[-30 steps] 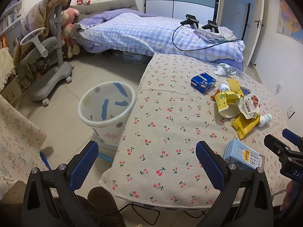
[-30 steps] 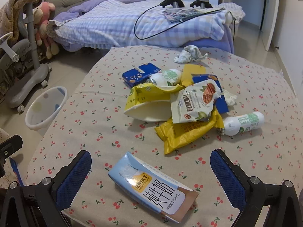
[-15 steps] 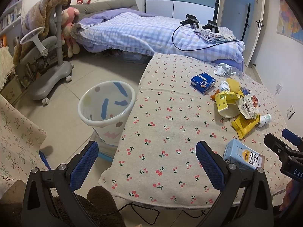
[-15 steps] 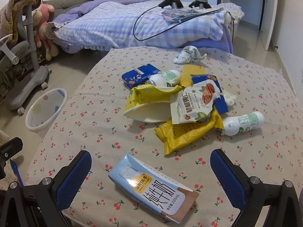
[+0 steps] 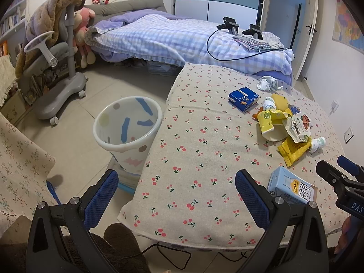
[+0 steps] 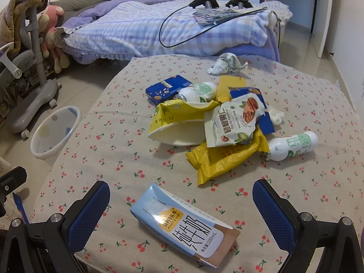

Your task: Collect trash

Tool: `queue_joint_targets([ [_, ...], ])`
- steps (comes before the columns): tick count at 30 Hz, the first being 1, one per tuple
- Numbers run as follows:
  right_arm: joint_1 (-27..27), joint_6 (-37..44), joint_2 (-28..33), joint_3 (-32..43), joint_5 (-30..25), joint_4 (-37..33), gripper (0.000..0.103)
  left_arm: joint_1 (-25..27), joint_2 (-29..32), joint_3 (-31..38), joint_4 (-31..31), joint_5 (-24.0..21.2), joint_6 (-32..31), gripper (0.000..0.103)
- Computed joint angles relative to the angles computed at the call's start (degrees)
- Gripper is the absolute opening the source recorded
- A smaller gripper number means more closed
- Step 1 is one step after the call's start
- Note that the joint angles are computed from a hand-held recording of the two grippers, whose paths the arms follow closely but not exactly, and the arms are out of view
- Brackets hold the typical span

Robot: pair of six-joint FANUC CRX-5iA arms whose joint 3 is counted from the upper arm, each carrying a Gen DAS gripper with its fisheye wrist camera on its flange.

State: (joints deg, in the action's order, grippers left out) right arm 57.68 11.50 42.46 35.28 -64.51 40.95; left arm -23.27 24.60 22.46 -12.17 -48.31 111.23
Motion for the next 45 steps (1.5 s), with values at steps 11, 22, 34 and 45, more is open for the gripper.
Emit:
queue_joint_targets([
  [11, 0.00, 0.06, 0.03, 0.07, -0.11, 0.03, 0.103, -0.05, 0.02, -0.04, -0.05, 0.07, 0.14, 0.103],
  [22, -0.02, -0.03, -0.05, -0.05, 0.00, 0.02, 0.103, 0.03, 0.02, -0.07, 0.11, 0.08, -0.02, 0.103],
  [34, -0.03, -0.43, -0.25, -0.45, 0.17, -0.02, 0.103, -0.11, 0.13, -0.09, 0.15, 0.14, 0.01, 0.103],
  [45, -0.22, -1.27, -0.71, -1.15, 0.38, -0.16, 0.103, -0.33, 0.75, 0.69, 1.83, -0.40, -0.77, 0.103],
])
